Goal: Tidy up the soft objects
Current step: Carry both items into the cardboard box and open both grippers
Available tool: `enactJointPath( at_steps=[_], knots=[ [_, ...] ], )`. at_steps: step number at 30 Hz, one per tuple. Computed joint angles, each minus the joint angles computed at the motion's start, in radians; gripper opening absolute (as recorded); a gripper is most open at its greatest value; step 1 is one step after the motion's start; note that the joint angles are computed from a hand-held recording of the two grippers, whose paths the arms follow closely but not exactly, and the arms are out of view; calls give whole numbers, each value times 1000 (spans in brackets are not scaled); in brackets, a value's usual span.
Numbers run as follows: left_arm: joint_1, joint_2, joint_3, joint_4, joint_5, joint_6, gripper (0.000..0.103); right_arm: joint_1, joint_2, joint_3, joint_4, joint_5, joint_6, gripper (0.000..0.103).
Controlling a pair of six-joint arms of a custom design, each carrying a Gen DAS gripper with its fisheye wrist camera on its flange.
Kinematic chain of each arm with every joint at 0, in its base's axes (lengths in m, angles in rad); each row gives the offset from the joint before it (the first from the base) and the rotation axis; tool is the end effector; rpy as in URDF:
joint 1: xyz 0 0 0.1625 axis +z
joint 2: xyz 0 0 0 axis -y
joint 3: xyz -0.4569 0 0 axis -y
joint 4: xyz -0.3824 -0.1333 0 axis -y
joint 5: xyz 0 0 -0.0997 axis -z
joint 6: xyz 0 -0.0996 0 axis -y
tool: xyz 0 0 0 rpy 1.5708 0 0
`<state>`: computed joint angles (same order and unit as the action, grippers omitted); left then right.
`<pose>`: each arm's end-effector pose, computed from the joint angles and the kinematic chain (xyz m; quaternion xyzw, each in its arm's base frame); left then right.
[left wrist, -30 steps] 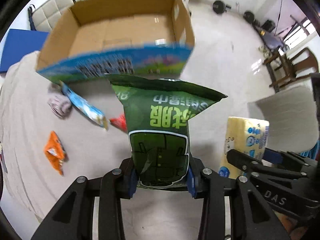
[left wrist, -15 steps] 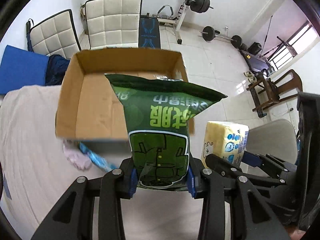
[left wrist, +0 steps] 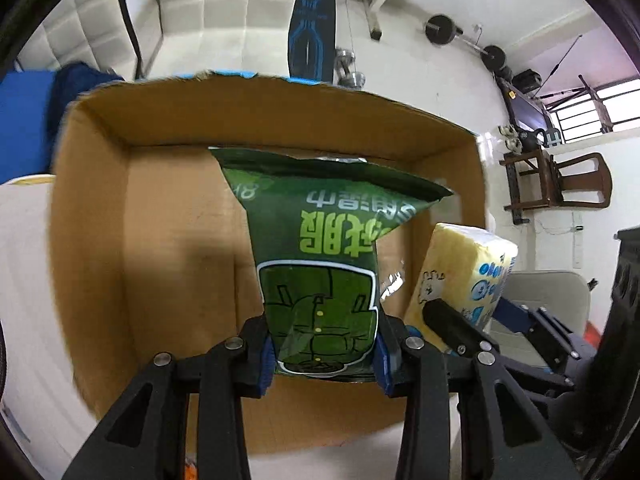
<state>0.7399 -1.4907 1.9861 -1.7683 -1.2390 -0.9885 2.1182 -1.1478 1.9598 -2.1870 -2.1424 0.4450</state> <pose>-0.2137 -0.4195 0.3169 -0.0523 0.9743 -0.0390 0.2158 0.3448 -0.4131 0.2001 0.0764 -0.9522 0.0511 0.2914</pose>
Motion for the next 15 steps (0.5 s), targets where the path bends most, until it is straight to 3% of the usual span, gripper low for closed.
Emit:
enactJointPath(
  at_steps=[6,10,15],
  knots=[
    [116,70,-35,-64,-71,117,36,-87,94,-42,-49,31,-65,65],
    [146,109,-50,-75,-93,167,36,-109,142,-77,-39,46,-110,65],
    [157,117,-53,-60,-90,153,38,-111,202,-123,-18,1,-157,67]
  ],
)
